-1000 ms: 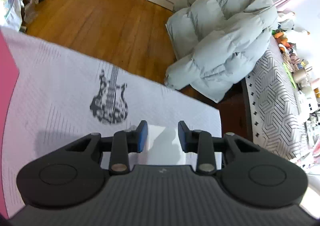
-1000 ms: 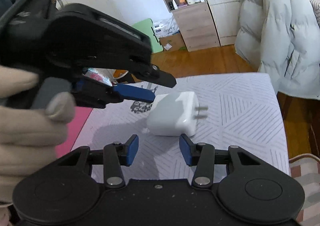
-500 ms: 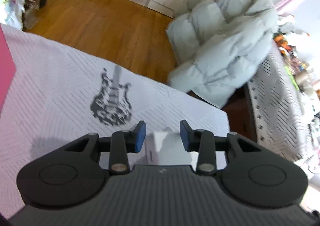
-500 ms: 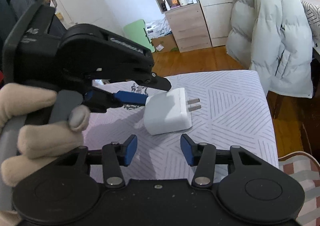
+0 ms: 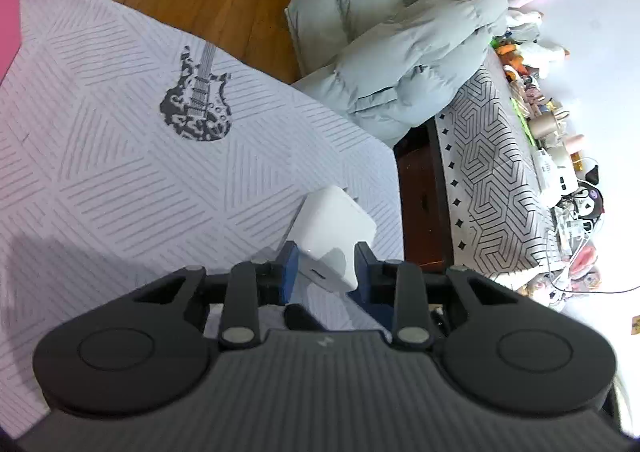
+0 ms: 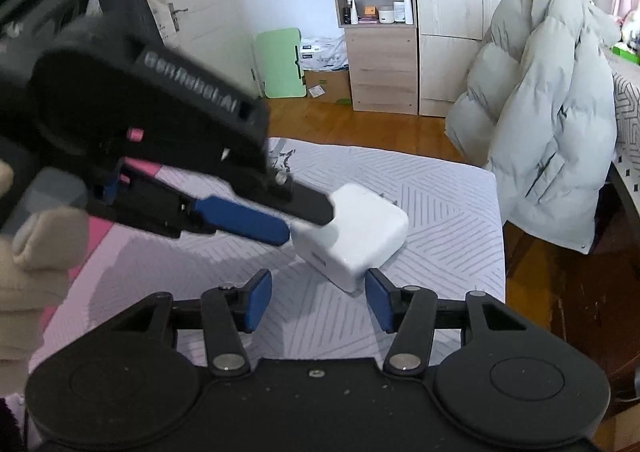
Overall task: Organize rigid objects
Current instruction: 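Close the right gripper on the white charger block while the left gripper closes on it too, then carry the white charger block into the pink box and open both grippers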
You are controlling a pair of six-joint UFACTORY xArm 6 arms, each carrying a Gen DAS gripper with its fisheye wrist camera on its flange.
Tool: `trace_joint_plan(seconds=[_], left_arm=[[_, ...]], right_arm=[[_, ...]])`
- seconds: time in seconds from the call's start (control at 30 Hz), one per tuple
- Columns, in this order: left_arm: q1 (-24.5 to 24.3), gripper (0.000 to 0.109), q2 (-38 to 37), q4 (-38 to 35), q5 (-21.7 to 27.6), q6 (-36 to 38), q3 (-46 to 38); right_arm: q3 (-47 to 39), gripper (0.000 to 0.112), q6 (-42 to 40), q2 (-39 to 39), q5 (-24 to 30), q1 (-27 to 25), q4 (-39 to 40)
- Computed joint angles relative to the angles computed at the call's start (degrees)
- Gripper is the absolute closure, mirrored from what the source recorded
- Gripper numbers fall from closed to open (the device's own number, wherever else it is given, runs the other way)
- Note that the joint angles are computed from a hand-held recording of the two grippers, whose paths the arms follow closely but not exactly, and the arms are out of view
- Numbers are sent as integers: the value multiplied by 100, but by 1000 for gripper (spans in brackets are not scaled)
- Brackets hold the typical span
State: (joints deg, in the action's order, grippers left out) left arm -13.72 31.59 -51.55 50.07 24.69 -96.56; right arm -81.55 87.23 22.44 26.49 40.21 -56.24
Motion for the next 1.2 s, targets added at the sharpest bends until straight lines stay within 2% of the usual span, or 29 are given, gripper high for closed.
trace_joint_plan(seconds=[0.07,0.1,0.23,0.43,0.5,0.57,0.63,0.67,0.7,0.73,0.77,0.83,0.97,1.2], left_arm=[[49,80,61,8,70,-72,-92],[48,80,60,19,-26,-111,-83],[-97,80,217,555,-734,-721,-254],[-73,80,668,682,-301,-955,-897],[-109,80,633,694,-455,-917,-809],[-101,80,631,644,-384,-852,-808],[-70,80,630,498,-260,-693,-803],[-60,80,611,429,-223,-617,-776],[-53,80,592,336,-187,-534,-742],[-30,80,581,202,-89,-412,-722],[-10,80,596,61,37,-310,-730],[-53,78,541,-85,-29,-83,-597],[-173,77,244,-198,-435,176,-108],[-206,77,-362,-283,-729,468,648]], right_arm=[[-63,51,45,1,231,32,-135],[-123,46,44,22,409,78,-208],[-306,42,202,204,522,101,-418],[-604,40,469,538,831,183,-698],[-726,33,344,641,959,184,-755],[-785,29,443,711,913,141,-851],[-821,30,495,739,929,111,-864],[-836,34,506,746,970,109,-870],[-848,46,571,748,1046,117,-904],[-821,51,696,722,1131,125,-983],[-742,51,790,666,1009,91,-1023],[-595,51,757,559,801,52,-964],[-605,51,747,564,944,157,-929],[-465,51,809,372,1010,302,-830]])
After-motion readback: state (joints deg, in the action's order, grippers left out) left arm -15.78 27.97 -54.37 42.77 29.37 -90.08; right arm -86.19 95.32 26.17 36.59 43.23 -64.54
